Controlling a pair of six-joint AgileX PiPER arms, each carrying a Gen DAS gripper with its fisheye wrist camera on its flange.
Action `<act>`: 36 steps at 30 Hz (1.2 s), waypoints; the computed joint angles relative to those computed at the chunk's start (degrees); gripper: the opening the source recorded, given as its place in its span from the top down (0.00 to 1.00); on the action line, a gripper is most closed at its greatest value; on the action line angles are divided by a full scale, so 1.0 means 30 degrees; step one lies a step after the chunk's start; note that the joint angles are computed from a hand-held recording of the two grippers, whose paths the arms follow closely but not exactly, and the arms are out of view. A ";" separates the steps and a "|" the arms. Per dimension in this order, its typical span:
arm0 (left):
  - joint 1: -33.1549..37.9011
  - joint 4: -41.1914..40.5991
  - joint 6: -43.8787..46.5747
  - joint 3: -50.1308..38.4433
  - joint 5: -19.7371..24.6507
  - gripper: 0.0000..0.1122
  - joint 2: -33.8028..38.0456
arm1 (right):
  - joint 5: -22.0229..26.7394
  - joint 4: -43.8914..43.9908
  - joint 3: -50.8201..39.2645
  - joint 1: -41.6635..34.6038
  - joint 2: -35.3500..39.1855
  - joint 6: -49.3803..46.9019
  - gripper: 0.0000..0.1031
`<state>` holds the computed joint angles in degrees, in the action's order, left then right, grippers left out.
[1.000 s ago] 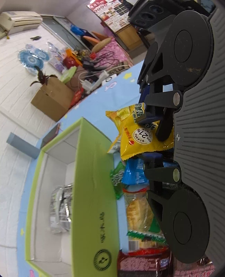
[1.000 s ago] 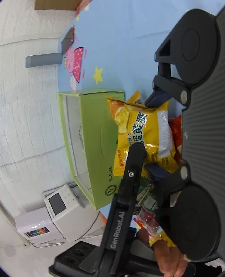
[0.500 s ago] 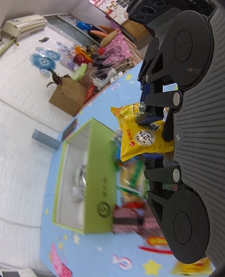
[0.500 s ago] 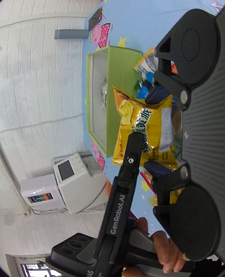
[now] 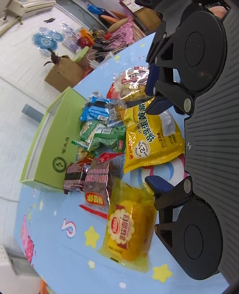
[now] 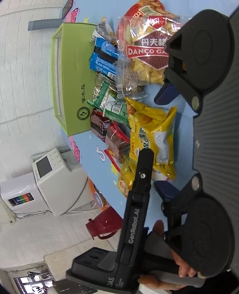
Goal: Organize snacks
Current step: 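Lower the left gripper onto the yellow egg-yolk pie bag and close it, then carry the yellow pie bag into the green box and open the left gripper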
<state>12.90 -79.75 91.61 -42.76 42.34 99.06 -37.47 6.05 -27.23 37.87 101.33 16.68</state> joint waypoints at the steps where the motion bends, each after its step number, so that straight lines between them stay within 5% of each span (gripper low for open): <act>1: 0.0152 -0.0012 -0.0088 0.0007 0.0106 0.46 0.0049 | 0.0097 0.0420 0.0030 0.0129 -0.0152 -0.0425 0.10; 14: -0.0379 0.0524 -0.3445 -0.2904 0.1887 0.63 0.3138 | 0.1294 -0.0582 -0.2272 -0.0654 0.2266 -0.1248 0.16; 16: -0.0535 0.0640 -0.3513 -0.2953 0.1798 0.79 0.3178 | 0.1318 0.0219 -0.2356 -0.0389 0.2347 -0.2140 0.21; 19: -0.0302 0.0872 -0.3618 -0.2653 0.2128 0.88 0.2766 | 0.0938 -0.0013 -0.1702 -0.0392 0.1911 -0.1982 0.33; 26: -0.1226 0.1468 -0.5057 -0.3429 0.2274 0.88 0.0876 | 0.1432 0.0463 -0.0985 -0.0633 -0.0446 -0.3046 0.33; 31: -0.2967 0.2801 -0.8408 -0.8596 0.1517 0.88 0.1982 | 0.4333 -0.4264 -0.4121 -0.3753 -0.1192 -0.1075 0.33; 36: -0.4138 0.6290 -1.3590 -1.7671 0.1196 0.88 0.6204 | 0.8078 -1.3813 -1.2201 -0.6238 0.1990 0.6610 0.33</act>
<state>0.48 -60.88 50.84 -95.77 45.93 117.68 -13.23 -35.39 -63.84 19.16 107.30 36.51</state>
